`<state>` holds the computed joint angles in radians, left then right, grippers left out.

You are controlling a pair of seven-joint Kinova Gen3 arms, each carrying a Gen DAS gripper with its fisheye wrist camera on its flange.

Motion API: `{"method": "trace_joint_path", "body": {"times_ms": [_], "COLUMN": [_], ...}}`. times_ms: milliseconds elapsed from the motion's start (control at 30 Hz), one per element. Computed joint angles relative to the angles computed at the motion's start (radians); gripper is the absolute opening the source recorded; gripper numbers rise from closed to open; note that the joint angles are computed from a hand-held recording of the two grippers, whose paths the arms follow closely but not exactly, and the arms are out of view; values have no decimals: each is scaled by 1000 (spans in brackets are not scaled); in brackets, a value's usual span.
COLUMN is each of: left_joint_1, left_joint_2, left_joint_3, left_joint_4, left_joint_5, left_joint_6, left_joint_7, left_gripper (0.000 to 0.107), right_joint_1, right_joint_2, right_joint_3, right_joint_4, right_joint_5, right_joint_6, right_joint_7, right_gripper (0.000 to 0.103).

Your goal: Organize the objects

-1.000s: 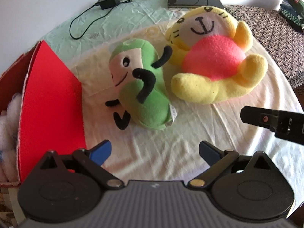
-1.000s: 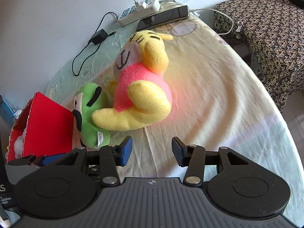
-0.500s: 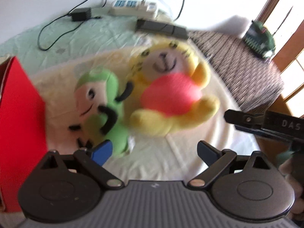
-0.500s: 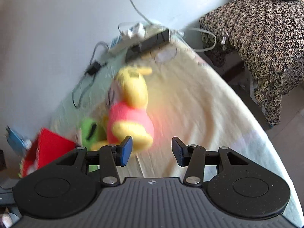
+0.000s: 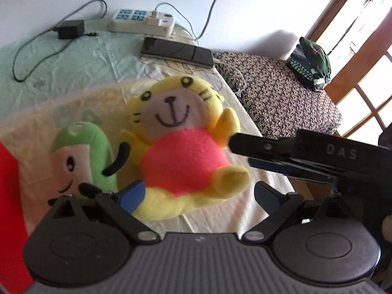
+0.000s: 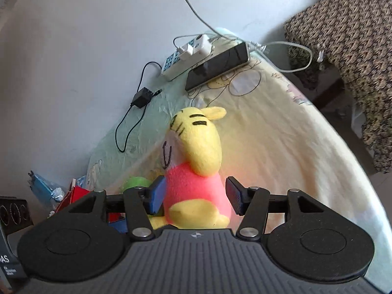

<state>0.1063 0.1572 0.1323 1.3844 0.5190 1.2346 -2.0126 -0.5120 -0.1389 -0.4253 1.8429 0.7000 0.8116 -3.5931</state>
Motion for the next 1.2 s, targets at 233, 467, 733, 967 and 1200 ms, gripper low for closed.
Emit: {"method": "trace_joint_path", "body": {"times_ms": [233,467,733,967,1200], "left_joint_1": [-8,0,23,0,-33], "left_joint_2": [70,94,90,90,49], "left_joint_3": [10,26,35,33,26], "left_joint_4": [-40,-47,-31,-33,5], "left_joint_5": [25,10,-16,21,89], "left_joint_6": [32,11,-33,8,74], "left_joint_7": [12,-6,-39,-60,-112], "left_gripper": [96,96,97,89,88], "right_joint_1": [31,49,55,75,71], "right_joint_2": [14,50,43,9,-41], "right_joint_3": [49,76,90,40,-46], "right_joint_4": [45,61,102,101,85], "right_joint_5": [-43,-86,-70,-59,-60], "right_joint_6": [-145,-245,-316,-283,-178], "right_joint_7": [37,71,34,19,-15], "right_gripper": [58,58,45,36,35]}}
